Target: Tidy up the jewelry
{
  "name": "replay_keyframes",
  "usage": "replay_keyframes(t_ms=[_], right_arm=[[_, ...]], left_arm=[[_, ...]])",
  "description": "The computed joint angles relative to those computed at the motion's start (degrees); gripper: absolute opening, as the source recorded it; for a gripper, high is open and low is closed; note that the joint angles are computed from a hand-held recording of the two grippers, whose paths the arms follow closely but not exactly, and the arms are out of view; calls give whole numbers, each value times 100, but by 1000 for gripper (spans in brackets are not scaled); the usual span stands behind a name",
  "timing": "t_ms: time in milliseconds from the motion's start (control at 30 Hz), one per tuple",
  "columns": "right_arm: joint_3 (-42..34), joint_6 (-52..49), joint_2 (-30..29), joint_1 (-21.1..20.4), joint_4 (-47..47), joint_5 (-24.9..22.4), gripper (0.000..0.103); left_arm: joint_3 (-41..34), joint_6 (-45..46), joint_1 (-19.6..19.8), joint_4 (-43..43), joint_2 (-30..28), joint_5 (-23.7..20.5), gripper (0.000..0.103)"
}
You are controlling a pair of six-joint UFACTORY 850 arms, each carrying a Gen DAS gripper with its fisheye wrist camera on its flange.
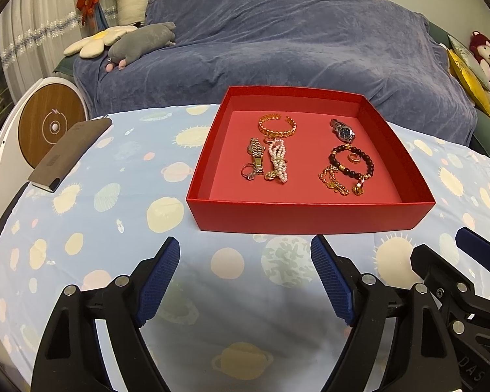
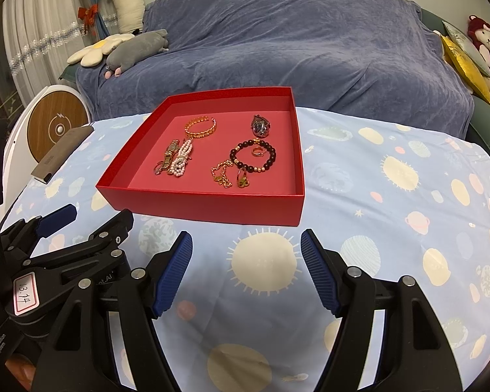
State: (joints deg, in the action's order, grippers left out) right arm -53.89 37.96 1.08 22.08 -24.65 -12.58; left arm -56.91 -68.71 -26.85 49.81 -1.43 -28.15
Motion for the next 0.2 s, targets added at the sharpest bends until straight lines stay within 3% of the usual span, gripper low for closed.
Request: replay_keyframes(t_ms=[200], right_arm=[[21, 624, 12, -9, -513, -7, 73]], left_arm=[[60, -289, -25, 296, 52, 27, 80]])
